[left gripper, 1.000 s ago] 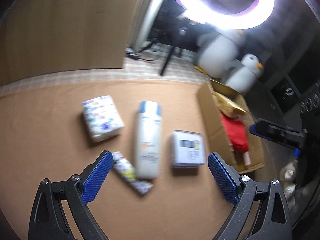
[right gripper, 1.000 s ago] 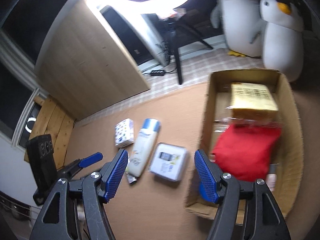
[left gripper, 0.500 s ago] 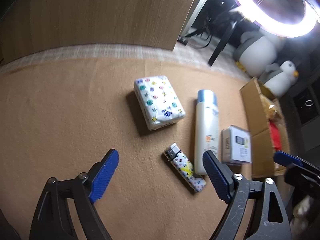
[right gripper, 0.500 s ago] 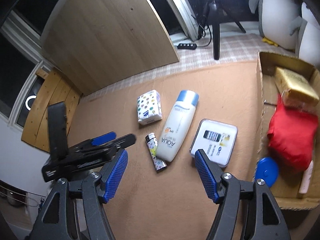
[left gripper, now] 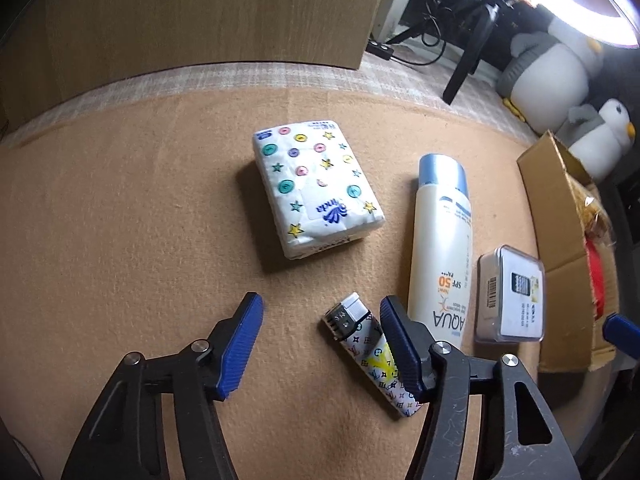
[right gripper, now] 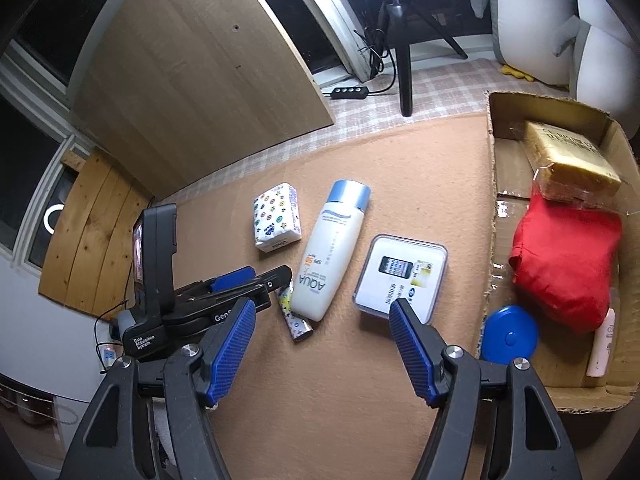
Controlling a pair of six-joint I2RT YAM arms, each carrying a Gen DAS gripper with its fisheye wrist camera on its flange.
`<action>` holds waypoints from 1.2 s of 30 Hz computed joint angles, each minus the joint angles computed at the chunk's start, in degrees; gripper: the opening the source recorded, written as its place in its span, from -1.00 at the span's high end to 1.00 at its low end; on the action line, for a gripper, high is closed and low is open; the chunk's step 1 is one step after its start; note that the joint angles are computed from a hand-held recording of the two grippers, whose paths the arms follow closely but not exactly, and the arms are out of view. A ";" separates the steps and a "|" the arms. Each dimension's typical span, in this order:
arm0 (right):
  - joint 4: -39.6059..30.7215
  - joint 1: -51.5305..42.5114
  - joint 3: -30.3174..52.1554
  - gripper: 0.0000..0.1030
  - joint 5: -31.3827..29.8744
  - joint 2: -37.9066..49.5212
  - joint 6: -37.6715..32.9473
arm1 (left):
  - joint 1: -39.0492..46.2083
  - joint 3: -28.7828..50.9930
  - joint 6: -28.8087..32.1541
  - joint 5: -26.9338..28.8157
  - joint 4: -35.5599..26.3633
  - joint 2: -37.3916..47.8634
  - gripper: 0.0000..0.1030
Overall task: Organize objects
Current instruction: 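Reach the left tool to the monogram lighter and close on it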
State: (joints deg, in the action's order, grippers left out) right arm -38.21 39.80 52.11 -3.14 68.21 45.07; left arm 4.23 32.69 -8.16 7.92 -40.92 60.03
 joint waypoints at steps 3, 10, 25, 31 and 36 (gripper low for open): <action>-0.14 -0.64 -0.47 -0.28 -0.28 -0.28 -0.39 | -2.48 -0.02 -1.07 -1.92 0.46 0.06 -0.26; -0.24 -1.25 -0.90 -0.28 -0.38 -0.62 -0.62 | -7.35 -1.48 -2.70 -6.57 1.27 -1.56 -0.25; 0.16 -1.18 0.57 -0.28 -0.11 2.25 -2.28 | -14.42 -6.15 -4.13 -11.64 -3.71 -13.48 0.40; 0.68 -2.01 6.85 -0.28 -0.56 10.32 -5.75 | -5.23 -7.52 2.26 -7.21 -5.40 -17.01 0.51; 0.31 -1.19 15.97 -0.28 -0.25 21.42 -9.22 | 5.88 -7.83 9.68 -2.58 -5.36 -16.74 0.51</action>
